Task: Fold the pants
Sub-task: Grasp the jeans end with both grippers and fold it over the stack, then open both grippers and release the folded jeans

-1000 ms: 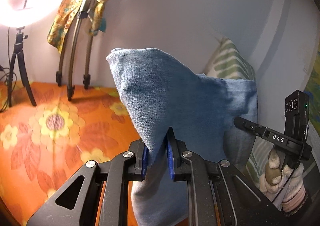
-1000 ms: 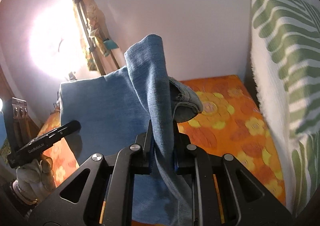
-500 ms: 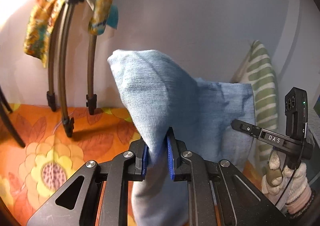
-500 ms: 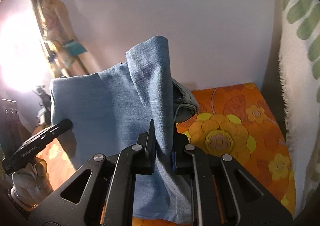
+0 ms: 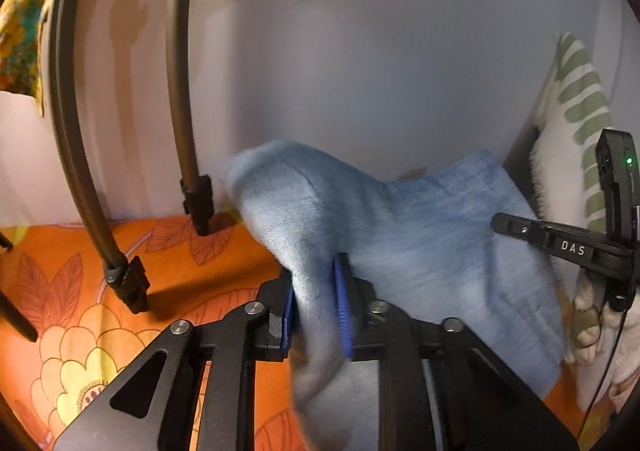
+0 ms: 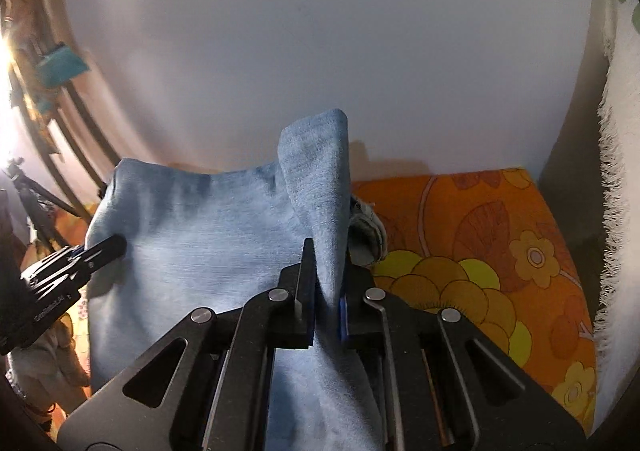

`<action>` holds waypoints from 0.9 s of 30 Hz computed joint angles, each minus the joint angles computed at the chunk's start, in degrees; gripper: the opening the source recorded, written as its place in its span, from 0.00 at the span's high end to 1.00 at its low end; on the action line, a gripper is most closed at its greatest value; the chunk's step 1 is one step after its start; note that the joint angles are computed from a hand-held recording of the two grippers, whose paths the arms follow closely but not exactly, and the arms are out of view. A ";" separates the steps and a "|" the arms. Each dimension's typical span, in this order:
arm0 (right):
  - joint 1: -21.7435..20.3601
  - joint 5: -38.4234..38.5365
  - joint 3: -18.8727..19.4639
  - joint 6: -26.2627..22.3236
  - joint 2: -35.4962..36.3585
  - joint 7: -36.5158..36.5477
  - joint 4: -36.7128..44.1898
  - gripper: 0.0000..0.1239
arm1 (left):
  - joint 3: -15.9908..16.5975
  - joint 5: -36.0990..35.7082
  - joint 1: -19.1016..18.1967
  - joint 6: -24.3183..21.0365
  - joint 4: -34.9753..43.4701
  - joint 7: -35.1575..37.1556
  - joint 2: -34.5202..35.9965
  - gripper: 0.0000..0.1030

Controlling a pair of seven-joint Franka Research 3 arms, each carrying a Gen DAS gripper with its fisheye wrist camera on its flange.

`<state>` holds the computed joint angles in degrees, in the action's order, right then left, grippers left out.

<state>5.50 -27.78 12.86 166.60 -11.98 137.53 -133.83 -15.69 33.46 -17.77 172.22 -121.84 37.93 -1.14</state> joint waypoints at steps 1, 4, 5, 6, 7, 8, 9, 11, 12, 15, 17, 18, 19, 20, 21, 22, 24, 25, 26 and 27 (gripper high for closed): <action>-2.10 -1.51 1.97 -2.25 0.28 1.50 0.95 0.88 | -0.10 2.23 0.16 -1.44 0.49 -2.25 -0.08 0.80; -2.67 -10.60 2.53 -6.31 -0.24 9.41 2.08 0.82 | -0.16 6.84 0.75 -1.86 -0.19 -7.25 -1.65 0.79; -2.03 -10.87 1.69 -5.66 -0.83 9.77 1.55 0.82 | -0.24 6.99 0.88 -1.91 -0.65 -7.46 -2.32 0.79; -1.55 -10.72 1.07 -5.35 -1.71 9.98 0.95 0.81 | -0.21 5.97 0.86 -1.72 -1.24 -6.68 -3.06 0.78; -1.41 -10.72 0.89 -5.63 -2.54 10.31 0.48 0.80 | -0.14 4.29 0.72 -1.66 -1.93 -5.38 -3.92 0.75; -1.13 -10.05 0.39 -5.46 -3.77 9.92 -0.46 0.80 | -0.18 2.92 0.64 -1.74 -2.55 -4.41 -4.77 0.71; -0.76 -8.79 -0.04 -4.89 -4.87 9.22 -1.37 0.79 | -0.20 1.28 0.44 -1.81 -3.40 -3.36 -6.00 0.70; -0.66 -6.61 0.23 -4.80 -6.97 7.88 -2.82 0.78 | -0.41 -0.80 0.50 -2.21 -4.11 -1.66 -7.28 0.69; -0.89 -5.99 0.90 -5.27 -8.32 7.62 -3.54 0.78 | -0.28 -2.52 0.12 -2.21 -4.97 -0.45 -8.52 0.69; -0.67 -2.14 1.63 -6.21 -12.01 5.39 -5.40 0.78 | 0.32 -6.87 -0.73 -2.68 -6.15 3.53 -10.79 0.68; -0.19 0.92 2.04 -6.78 -14.86 3.71 -6.83 0.77 | 1.25 -10.96 -2.37 -3.65 -7.63 7.18 -13.17 0.62; 0.22 2.50 2.33 -7.57 -16.69 2.85 -7.63 0.76 | 1.63 -12.90 -3.12 -4.02 -8.52 8.60 -14.55 0.60; 0.11 3.61 2.83 -8.00 -17.43 2.19 -7.69 0.72 | 1.47 -14.10 -3.45 -4.71 -9.41 9.26 -16.25 0.57; 0.37 4.93 3.24 -8.61 -19.13 1.58 -8.43 0.71 | 1.04 -14.78 -3.46 -5.37 -9.94 9.52 -17.51 0.57; 0.84 6.35 3.64 -9.21 -21.28 1.10 -9.48 0.68 | 0.98 -15.77 -3.91 -6.05 -10.62 10.09 -18.91 0.57; 1.50 7.77 3.93 -9.71 -23.55 0.50 -10.59 0.67 | 0.72 -16.62 -4.35 -6.89 -10.93 10.46 -19.99 0.57; 2.20 10.02 4.97 -11.75 -27.23 -0.52 -11.88 0.66 | 0.68 -18.37 -5.34 -8.45 -11.90 11.20 -22.62 0.57; 2.23 10.93 5.50 -12.49 -28.35 -1.03 -12.18 0.66 | 0.62 -19.17 -5.85 -9.21 -12.41 11.45 -24.05 0.54; 2.69 11.97 6.16 -13.86 -30.48 -1.46 -12.85 0.66 | 0.26 -19.56 -5.96 -9.58 -12.87 11.31 -25.07 0.50; 2.98 12.80 6.75 -15.15 -32.09 -1.99 -13.18 0.64 | 0.22 -20.21 -6.65 -10.46 -13.53 11.55 -26.88 0.48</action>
